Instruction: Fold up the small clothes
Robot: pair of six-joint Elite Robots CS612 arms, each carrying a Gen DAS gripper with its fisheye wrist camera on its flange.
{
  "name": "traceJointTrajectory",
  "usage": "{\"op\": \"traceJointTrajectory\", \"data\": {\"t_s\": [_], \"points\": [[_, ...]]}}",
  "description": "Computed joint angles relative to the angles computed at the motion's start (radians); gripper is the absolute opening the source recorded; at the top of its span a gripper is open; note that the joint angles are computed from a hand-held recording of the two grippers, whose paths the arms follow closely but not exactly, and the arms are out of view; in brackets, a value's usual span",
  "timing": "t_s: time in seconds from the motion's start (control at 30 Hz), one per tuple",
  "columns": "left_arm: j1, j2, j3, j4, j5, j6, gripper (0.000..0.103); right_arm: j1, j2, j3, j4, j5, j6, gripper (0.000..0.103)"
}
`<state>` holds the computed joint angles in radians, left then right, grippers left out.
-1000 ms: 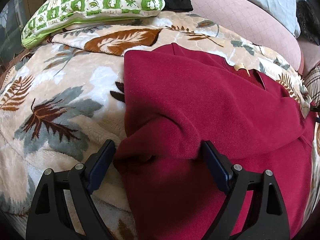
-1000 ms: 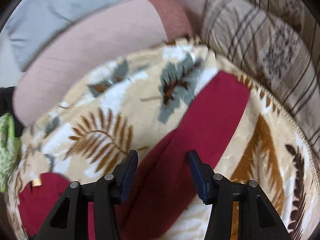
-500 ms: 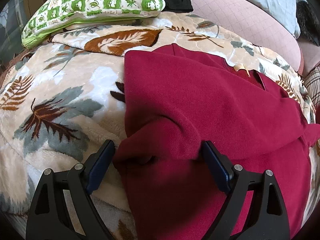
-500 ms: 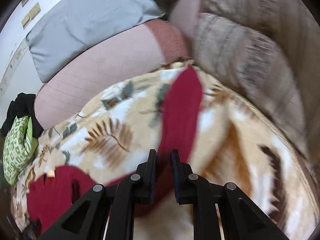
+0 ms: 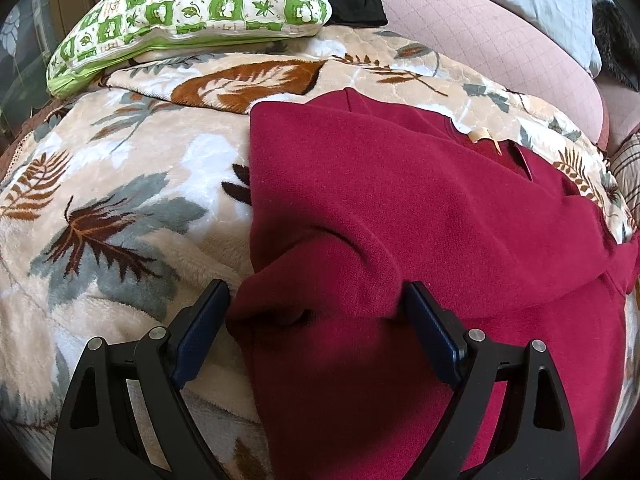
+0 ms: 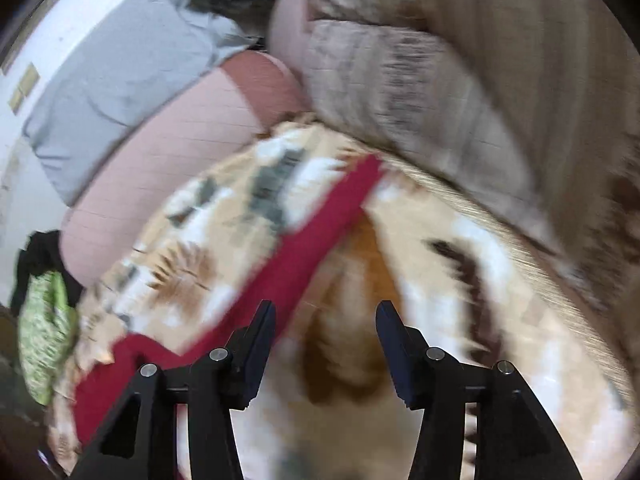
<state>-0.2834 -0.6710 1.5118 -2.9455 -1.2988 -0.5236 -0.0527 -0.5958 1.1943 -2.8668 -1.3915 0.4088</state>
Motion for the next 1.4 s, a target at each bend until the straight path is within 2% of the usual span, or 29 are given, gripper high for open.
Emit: {"op": "traceJointTrajectory", "data": {"t_s": [0.2,0.3,0.4,0.43,0.5,0.53,0.57,0.6,0.67,0.77,0.83,0.93,1.03,1.13,1.2,1.27,1.33,1.4], "points": [[0.0,0.001,0.0,-0.002,-0.004,-0.001,0.09,0.028,0.142,-0.286,0.208,-0.034,0.063,0.05],[0.001,0.002,-0.001,-0.003,-0.004,0.001,0.091,0.045,0.203,-0.437,0.453,-0.195,0.094,0.05],[0.001,0.001,-0.002,-0.001,-0.004,0.002,0.091,0.035,0.235,-0.493,0.552,-0.177,0.151,0.05],[0.001,0.002,-0.002,-0.001,-0.005,0.001,0.091,0.035,0.241,-0.501,0.558,-0.185,0.15,0.048],[0.002,0.001,-0.003,-0.001,-0.009,0.001,0.091,0.041,0.239,-0.497,0.552,-0.228,0.135,0.034],[0.003,0.0,-0.003,-0.005,-0.013,0.003,0.091,0.037,0.231,-0.48,0.533,-0.218,0.117,0.026],[0.004,-0.001,-0.001,-0.012,-0.016,0.004,0.091,0.034,0.221,-0.46,0.51,-0.201,0.107,0.011],[0.006,-0.004,0.004,-0.029,-0.018,0.001,0.091,0.024,0.202,-0.415,0.444,-0.143,0.106,0.006],[0.011,-0.015,0.022,-0.09,-0.023,-0.02,0.091,0.009,0.158,-0.319,0.287,-0.053,0.107,0.006],[0.018,-0.024,0.039,-0.161,-0.021,-0.043,0.091,0.006,0.102,-0.226,0.102,0.069,0.048,0.006],[0.019,-0.029,0.047,-0.183,-0.005,-0.051,0.091,0.011,0.081,-0.202,0.016,0.187,-0.001,0.006],[0.025,-0.035,0.057,-0.208,-0.006,-0.062,0.091,0.038,0.068,-0.211,-0.036,0.322,-0.088,0.006],[0.034,-0.04,0.07,-0.251,-0.019,-0.073,0.091,0.08,0.068,-0.246,0.007,0.434,-0.214,0.006],[0.039,-0.045,0.085,-0.299,-0.003,-0.076,0.091,0.125,0.071,-0.266,0.076,0.571,-0.365,0.006],[0.046,-0.047,0.095,-0.338,-0.002,-0.092,0.091,0.16,0.083,-0.287,0.168,0.654,-0.49,0.006],[0.054,-0.047,0.099,-0.36,-0.011,-0.115,0.091,0.194,0.095,-0.302,0.264,0.673,-0.609,0.006],[0.062,-0.047,0.102,-0.379,-0.023,-0.136,0.091,0.231,0.124,-0.333,0.337,0.636,-0.682,0.006],[0.066,-0.046,0.104,-0.384,-0.028,-0.151,0.091,0.257,0.164,-0.394,0.489,0.599,-0.743,0.014]]}}
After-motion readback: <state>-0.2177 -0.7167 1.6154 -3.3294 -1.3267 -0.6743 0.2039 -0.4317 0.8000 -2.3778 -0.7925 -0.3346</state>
